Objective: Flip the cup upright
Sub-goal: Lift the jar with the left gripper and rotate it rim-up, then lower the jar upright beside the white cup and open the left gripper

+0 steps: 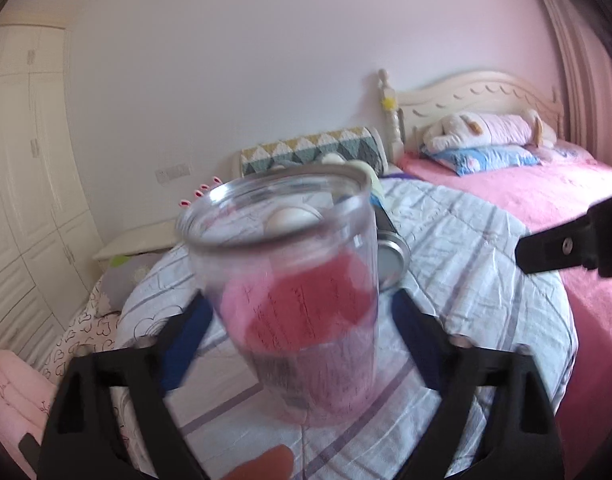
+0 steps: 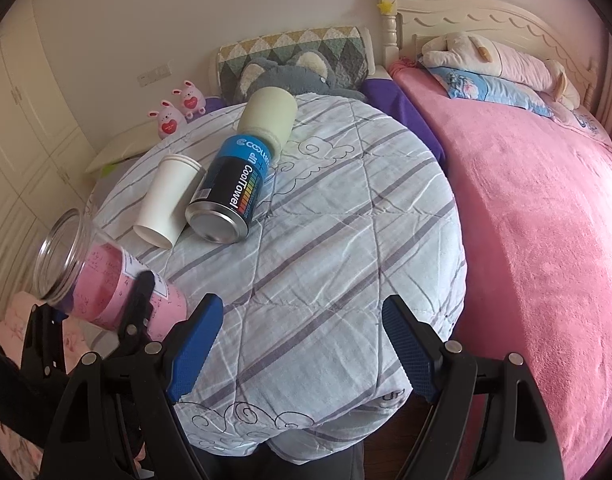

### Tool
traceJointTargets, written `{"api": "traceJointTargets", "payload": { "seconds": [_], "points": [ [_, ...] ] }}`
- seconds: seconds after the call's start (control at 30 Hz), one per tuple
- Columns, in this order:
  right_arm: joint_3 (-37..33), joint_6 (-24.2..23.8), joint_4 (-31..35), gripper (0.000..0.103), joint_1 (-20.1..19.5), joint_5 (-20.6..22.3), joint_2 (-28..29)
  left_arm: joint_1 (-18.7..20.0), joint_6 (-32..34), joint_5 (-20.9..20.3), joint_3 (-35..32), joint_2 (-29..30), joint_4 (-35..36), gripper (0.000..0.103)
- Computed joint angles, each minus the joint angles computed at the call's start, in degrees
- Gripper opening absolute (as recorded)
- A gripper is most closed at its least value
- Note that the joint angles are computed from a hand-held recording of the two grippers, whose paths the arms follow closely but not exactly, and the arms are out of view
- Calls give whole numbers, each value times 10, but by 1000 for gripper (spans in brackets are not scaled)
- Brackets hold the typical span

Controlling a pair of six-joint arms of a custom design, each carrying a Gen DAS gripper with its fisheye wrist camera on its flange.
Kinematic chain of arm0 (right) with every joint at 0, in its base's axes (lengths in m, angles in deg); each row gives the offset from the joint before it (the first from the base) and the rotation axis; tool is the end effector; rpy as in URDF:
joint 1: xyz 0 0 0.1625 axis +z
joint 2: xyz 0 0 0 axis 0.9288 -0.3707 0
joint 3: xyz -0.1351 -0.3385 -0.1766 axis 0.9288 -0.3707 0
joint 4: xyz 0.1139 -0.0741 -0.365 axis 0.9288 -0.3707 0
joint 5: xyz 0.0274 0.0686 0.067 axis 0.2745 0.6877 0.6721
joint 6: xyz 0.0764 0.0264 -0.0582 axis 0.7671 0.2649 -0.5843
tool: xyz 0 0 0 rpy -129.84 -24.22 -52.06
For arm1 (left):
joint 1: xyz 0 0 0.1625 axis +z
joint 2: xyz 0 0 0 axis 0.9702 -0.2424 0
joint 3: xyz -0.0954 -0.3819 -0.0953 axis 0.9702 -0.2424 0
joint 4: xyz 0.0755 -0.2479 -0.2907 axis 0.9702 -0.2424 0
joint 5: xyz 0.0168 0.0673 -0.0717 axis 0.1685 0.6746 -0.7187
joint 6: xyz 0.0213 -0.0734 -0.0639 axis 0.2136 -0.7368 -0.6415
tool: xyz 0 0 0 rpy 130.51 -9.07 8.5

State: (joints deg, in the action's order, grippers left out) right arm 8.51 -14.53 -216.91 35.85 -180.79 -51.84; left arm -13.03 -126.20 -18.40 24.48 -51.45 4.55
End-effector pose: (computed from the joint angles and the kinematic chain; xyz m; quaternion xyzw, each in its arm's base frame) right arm 0.2540 -0.7201 0.0929 0.0870 -0.8944 0.3162 0.3043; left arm -0.1335 -0.6984 0.1322 0.2974 0.7420 -0.4738 0.3696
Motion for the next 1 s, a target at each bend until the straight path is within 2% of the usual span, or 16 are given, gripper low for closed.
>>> {"api": "traceJointTargets", "payload": {
  "seconds": [0.37, 0.47, 0.6, 0.73, 0.83, 1.0],
  "points": [
    [16, -6, -24, 83, 11, -4, -5, -9, 12, 6, 39, -29, -13, 103],
    [25, -12, -45, 83, 15, -4, -8, -16, -21, -8, 19, -34, 48, 103],
    [40, -30, -96, 83, 23, -4, -9, -31, -129, -66, -70, -17, 217, 103],
    [50, -55, -157, 83, 35, -13, -3, -45, -212, -107, -115, -17, 325, 103],
    [55, -69, -178, 83, 44, -21, 1, -50, -260, -118, -141, -15, 390, 103],
    [78, -70, -197, 83, 57, -27, 6, -58, -268, -153, -99, -45, 392, 103]
  ]
}}
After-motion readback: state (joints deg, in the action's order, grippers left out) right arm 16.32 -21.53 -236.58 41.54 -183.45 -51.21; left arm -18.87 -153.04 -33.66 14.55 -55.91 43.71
